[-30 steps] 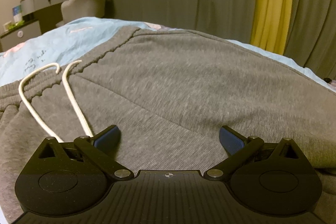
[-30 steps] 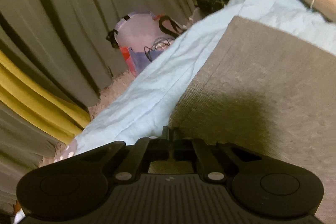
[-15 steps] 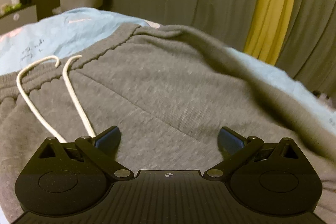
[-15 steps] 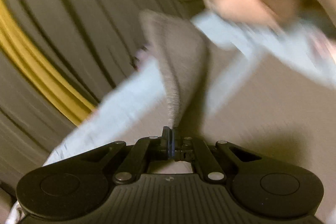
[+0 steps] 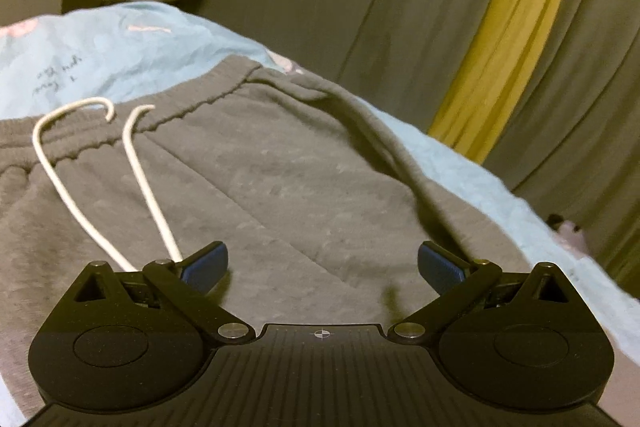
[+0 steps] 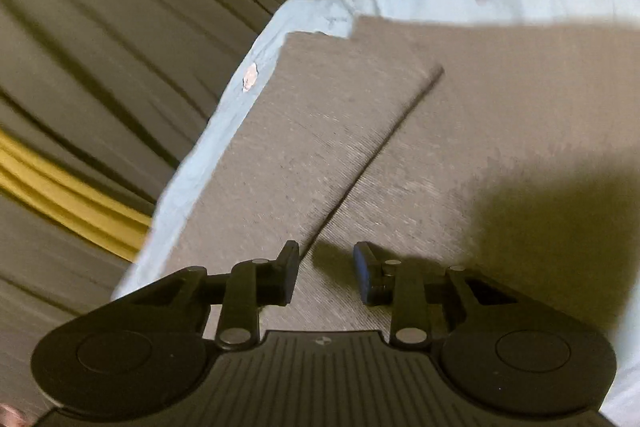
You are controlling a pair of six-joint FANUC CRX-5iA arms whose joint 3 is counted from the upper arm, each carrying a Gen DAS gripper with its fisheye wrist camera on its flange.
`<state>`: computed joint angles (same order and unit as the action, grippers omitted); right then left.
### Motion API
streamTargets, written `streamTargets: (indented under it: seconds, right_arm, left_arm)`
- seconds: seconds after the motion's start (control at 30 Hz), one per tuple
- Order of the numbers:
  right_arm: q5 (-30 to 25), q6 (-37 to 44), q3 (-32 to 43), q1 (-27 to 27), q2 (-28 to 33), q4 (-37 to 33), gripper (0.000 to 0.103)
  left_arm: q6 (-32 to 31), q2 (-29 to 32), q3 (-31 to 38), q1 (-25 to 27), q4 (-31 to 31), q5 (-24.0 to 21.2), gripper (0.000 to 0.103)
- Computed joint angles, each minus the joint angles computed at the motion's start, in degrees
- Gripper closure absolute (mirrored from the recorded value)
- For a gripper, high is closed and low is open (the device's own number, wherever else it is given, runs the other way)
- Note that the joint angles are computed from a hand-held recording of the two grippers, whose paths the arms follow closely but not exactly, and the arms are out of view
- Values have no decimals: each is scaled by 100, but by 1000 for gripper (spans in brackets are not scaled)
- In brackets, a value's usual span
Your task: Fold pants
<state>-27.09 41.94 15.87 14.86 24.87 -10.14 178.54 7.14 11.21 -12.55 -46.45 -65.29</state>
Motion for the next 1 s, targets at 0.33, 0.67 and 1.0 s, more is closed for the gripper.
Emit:
streamTargets:
  seconds: [0.33,0.67,1.0]
  right_arm:
    - [167,1202,383,-298,197,-1811,78]
    - [222,1416,213,-369,72,-2199,92]
    - [432,901,21,-220,-4,-1647,97]
  left_arm:
    - [-1654,298,687,732,534,837,0]
    - [-3032,1312,1379,2186,2716,1110,41]
    - [-3274,1145,981,2564,3444,1498,94]
